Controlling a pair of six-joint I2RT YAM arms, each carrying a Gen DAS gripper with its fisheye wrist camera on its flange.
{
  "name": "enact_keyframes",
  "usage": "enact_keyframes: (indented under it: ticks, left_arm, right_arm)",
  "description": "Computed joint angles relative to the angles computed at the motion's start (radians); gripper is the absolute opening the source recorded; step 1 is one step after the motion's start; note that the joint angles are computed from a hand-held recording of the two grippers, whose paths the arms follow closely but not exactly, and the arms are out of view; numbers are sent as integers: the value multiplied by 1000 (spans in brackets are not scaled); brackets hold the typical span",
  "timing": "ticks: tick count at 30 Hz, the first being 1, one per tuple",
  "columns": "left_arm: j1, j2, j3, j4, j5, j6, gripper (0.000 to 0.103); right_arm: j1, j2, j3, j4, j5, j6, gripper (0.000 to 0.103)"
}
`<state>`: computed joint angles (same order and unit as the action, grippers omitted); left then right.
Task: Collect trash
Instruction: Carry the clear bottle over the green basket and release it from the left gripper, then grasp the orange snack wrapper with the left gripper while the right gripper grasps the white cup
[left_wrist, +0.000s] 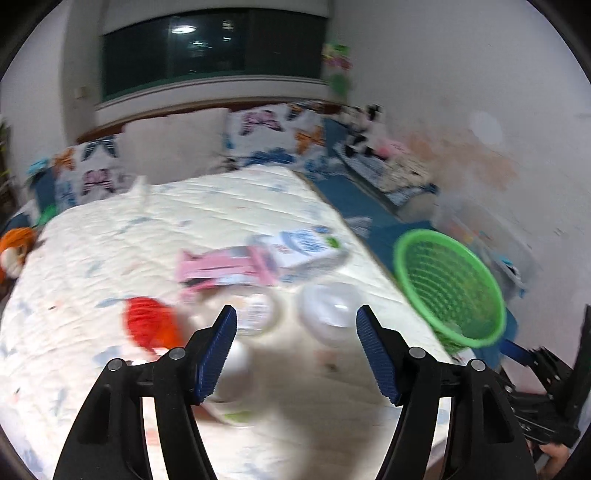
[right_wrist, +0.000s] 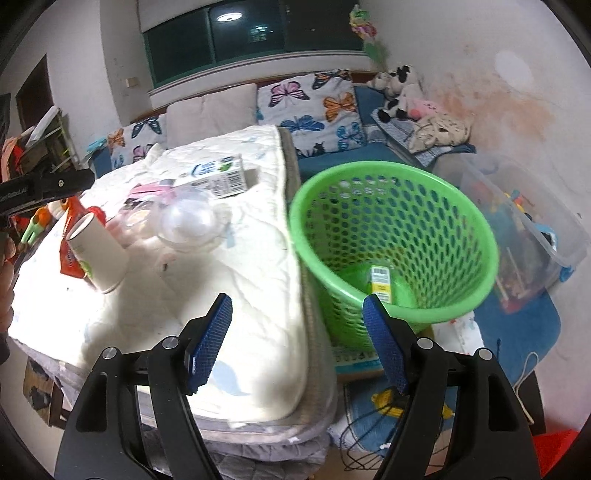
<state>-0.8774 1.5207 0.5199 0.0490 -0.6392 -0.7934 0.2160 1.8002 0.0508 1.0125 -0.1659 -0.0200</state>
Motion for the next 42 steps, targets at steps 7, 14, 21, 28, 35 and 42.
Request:
enact_keyframes:
  ticks: [7, 14, 21, 28, 35, 42]
  left_arm:
    - [136, -91, -106, -11, 33, -41, 65]
    - [266, -60, -180, 109, 156, -23, 65]
    - [315, -68, -253, 232, 267, 16, 45]
    - [302, -129, -320, 283, 284, 44, 22]
    - [255, -336, -399, 176, 231, 21, 15]
    - [250, -615, -454, -33, 195, 14, 8]
  right_arm:
    - [125, 6, 21, -11, 60, 51, 73]
    - [240, 23, 44, -22, 111, 83, 73]
    - [361, 33, 84, -59, 162, 108, 73]
    - [472, 17, 130, -123, 188, 130, 73]
    - [583, 46, 238, -211, 177, 161, 73]
    - [701, 91, 386, -307, 211, 158, 73]
